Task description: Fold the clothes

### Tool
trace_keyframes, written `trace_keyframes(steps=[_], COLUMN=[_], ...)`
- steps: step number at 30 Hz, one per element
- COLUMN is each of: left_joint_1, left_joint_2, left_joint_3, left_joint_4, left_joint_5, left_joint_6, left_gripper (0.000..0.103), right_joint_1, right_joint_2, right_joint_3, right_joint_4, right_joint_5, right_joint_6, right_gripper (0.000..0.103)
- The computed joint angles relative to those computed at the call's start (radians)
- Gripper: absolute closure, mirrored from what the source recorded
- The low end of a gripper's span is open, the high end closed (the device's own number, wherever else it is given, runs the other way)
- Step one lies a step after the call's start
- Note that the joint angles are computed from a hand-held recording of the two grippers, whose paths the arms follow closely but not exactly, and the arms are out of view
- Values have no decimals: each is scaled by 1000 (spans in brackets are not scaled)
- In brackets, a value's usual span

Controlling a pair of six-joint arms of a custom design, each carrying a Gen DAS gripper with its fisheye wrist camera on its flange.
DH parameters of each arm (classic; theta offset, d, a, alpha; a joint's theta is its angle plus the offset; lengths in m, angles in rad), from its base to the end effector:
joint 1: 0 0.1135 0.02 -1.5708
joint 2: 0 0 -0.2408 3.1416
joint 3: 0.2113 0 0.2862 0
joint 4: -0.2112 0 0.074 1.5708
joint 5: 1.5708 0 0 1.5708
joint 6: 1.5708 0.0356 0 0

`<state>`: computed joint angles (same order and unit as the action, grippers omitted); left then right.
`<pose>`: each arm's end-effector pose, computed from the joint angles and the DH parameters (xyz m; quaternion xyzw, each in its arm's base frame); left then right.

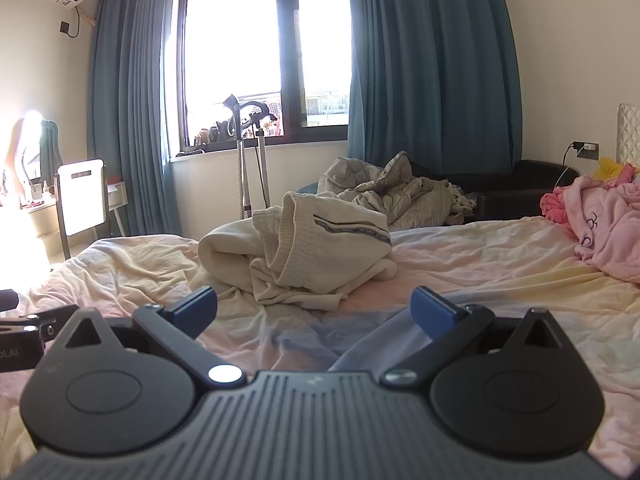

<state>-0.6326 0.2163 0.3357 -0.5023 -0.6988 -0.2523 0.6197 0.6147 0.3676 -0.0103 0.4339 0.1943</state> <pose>0.1341 -0.0699 0.2203 -0.0410 0.8008 0.0312 0.5967 0.1814 0.1110 0.2151 -0.0348 0.7837 0.0795 0.6150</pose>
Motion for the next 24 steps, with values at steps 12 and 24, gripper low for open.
trace_keyframes(steps=[12, 24], left_joint_1=[0, 7], left_joint_2=[-6, -4], left_joint_3=[0, 1], left_joint_4=[-9, -11], left_joint_5=[3, 14], left_joint_6=[-5, -11], left_gripper=[0, 0], right_joint_1=[7, -8], right_joint_2=[1, -11], right_joint_3=[-2, -1], right_joint_4=[4, -9], right_joint_5=[7, -9], right_joint_6=[7, 6], right_gripper=[0, 0])
